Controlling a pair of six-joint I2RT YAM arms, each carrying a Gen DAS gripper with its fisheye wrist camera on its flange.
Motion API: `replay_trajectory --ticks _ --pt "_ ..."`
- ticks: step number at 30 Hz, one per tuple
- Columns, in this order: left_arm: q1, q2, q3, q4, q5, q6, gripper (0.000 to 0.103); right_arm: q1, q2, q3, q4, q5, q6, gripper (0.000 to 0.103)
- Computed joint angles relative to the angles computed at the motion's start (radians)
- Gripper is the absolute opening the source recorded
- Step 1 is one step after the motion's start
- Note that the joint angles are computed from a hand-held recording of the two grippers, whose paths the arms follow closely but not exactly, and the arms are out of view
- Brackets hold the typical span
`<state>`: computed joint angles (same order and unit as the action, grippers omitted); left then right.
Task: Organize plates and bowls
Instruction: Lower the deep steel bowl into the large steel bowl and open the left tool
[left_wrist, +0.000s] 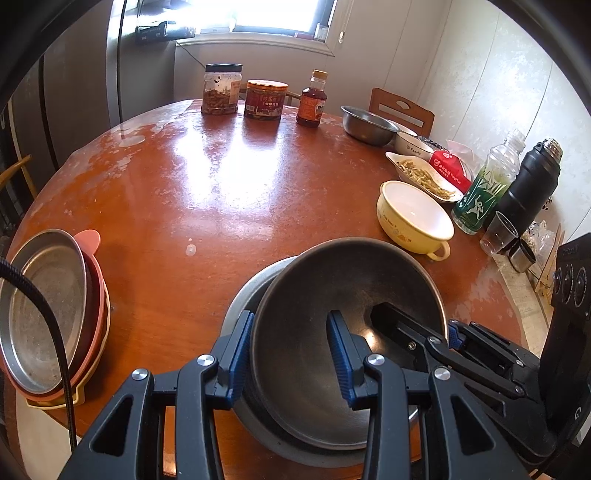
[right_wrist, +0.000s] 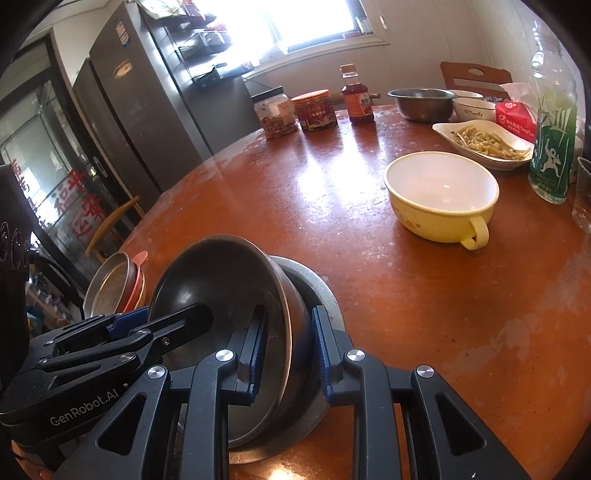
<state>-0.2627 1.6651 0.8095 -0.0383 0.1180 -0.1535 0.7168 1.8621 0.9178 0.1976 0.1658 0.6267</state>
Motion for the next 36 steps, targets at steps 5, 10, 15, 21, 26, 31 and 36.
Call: replay_trajectory --ticks 5,10,15,21,26,31,36 --pt "0.003 0.005 0.000 0.003 0.001 0.009 0.039 0.013 0.010 0.015 -0.015 0.036 -0.015 0.023" --pt "0.011 0.010 -0.001 0.009 0.018 0.011 0.039 0.022 0.014 0.024 -0.028 0.057 -0.022 0.024" --pt "0.013 0.012 0.002 0.008 0.024 0.016 0.039 0.021 0.012 0.027 -0.038 0.059 -0.032 0.024" --pt "0.016 0.007 -0.004 0.012 0.030 0.018 0.039 0.019 0.011 0.029 -0.040 0.053 -0.029 0.025" --pt "0.019 0.007 -0.006 0.014 0.033 0.022 0.040 0.023 0.007 0.027 -0.045 0.060 -0.026 0.025" --pt "0.019 0.007 -0.008 0.016 0.035 0.019 0.040 0.024 0.000 0.020 -0.040 0.064 -0.023 0.026" --pt "0.020 0.008 -0.007 0.015 0.036 0.020 0.040 0.027 -0.003 0.022 -0.044 0.071 -0.017 0.026"
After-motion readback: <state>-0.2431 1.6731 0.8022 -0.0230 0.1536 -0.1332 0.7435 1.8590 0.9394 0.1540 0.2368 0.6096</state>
